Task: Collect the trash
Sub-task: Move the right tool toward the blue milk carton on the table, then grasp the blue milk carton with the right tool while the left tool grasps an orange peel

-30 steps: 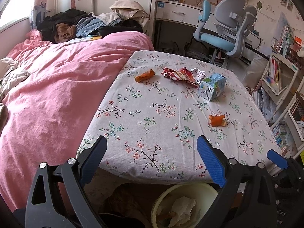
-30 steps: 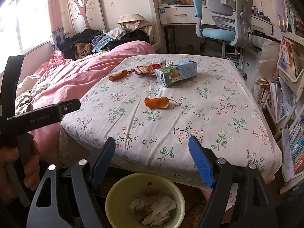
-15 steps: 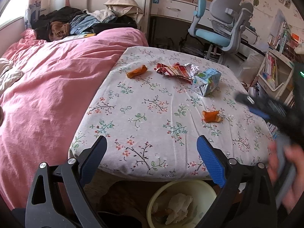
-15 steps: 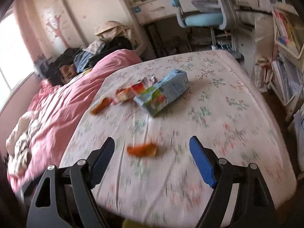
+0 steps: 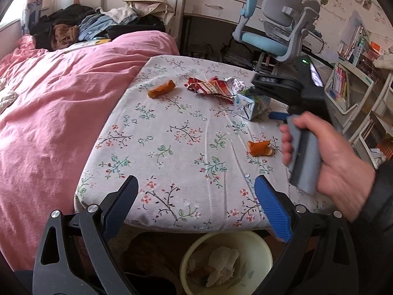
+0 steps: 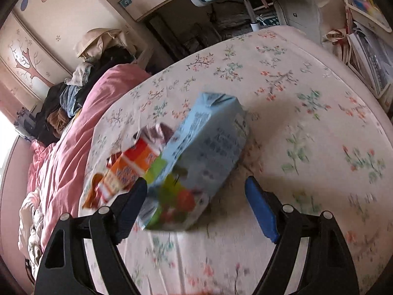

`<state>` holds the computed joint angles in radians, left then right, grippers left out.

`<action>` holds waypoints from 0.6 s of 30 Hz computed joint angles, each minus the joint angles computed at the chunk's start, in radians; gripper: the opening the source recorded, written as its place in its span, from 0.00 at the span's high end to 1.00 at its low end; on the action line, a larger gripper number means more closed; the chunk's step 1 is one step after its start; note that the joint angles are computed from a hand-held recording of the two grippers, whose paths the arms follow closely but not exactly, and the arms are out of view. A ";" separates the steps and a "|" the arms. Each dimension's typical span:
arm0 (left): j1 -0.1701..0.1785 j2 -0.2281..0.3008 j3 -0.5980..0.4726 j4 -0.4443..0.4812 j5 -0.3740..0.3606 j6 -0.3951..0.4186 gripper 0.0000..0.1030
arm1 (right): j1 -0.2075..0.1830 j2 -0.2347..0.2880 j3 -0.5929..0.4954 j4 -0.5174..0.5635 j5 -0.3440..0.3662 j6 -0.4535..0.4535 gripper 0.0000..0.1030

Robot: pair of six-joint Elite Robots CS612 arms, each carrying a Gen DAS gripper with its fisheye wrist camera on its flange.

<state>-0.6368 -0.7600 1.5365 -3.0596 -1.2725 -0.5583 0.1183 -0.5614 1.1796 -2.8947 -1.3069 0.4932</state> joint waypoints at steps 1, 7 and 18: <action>0.000 0.001 -0.003 0.001 -0.005 0.004 0.11 | -0.001 0.005 -0.012 0.009 0.001 -0.005 0.24; 0.002 0.009 -0.019 0.014 -0.018 0.022 0.11 | -0.023 0.026 -0.048 0.014 0.142 -0.030 0.60; 0.011 0.085 -0.187 0.090 -0.143 0.220 0.11 | -0.050 -0.141 0.161 0.049 0.019 -0.377 0.70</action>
<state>-0.6260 -0.6754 1.3491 -2.9692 -1.4159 -0.3385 0.0678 -0.7026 1.3407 -2.8461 -1.2880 0.1165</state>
